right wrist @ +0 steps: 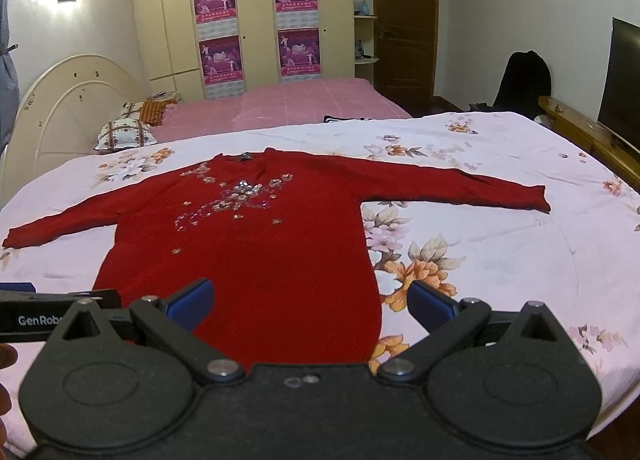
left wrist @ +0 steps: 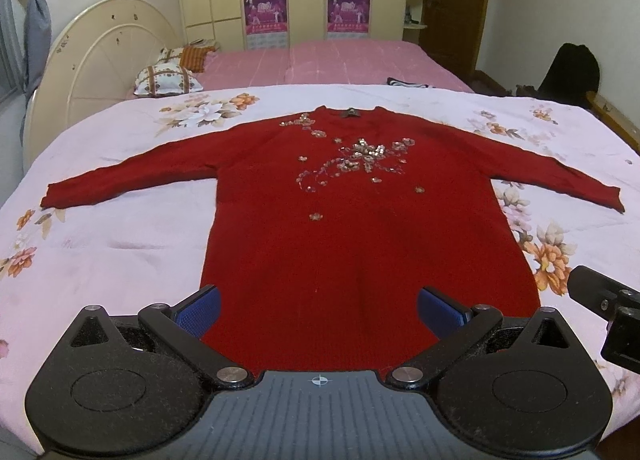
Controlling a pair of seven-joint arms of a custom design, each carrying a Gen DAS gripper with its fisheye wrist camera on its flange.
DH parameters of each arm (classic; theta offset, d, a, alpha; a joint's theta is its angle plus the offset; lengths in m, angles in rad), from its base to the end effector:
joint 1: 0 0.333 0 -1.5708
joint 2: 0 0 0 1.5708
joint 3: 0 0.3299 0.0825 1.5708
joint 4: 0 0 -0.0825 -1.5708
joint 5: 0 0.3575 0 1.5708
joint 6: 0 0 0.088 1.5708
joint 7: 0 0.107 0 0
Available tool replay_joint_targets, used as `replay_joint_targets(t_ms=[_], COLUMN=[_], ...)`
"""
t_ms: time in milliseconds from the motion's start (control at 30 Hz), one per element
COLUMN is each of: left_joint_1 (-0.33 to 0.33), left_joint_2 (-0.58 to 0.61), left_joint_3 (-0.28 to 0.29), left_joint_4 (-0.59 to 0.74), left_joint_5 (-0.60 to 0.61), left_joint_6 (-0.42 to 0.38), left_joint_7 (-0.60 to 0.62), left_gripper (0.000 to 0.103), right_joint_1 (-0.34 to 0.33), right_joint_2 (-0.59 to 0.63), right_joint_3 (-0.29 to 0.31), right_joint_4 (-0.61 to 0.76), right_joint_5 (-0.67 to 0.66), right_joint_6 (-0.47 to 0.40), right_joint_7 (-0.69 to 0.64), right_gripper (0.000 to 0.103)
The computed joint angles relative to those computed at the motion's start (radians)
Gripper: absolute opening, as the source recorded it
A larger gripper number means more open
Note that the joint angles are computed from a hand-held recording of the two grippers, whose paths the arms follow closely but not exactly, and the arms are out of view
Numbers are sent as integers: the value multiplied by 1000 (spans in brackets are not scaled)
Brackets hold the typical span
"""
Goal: Fold small clothes
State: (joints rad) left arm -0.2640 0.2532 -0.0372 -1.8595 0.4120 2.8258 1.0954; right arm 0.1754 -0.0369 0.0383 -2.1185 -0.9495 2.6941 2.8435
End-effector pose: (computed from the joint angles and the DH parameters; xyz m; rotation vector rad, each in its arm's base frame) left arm 0.6113 -0.2087 0.4913 -1.6412 1.9399 -0.7313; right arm 0.5310 0.1430 0.5139 -1.4593 1.9988 -0.8814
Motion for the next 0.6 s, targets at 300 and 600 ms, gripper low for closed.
replay_joint_targets(t_ms=[300, 600], left_joint_1=[-26, -53], left_joint_2=[116, 241], left_joint_3=[16, 35], left_joint_4=[157, 337], left_joint_5=[-17, -50], left_joint_6=[-63, -136], left_joint_7=[17, 52], left_gripper=[103, 103], right_joint_1=[-11, -10], right_joint_2=[82, 171], right_joint_3=[-34, -72], right_joint_4=[71, 156], right_joint_5=[19, 85], right_joint_6=[24, 39], right_joint_7=[-35, -111], right_gripper=[102, 102])
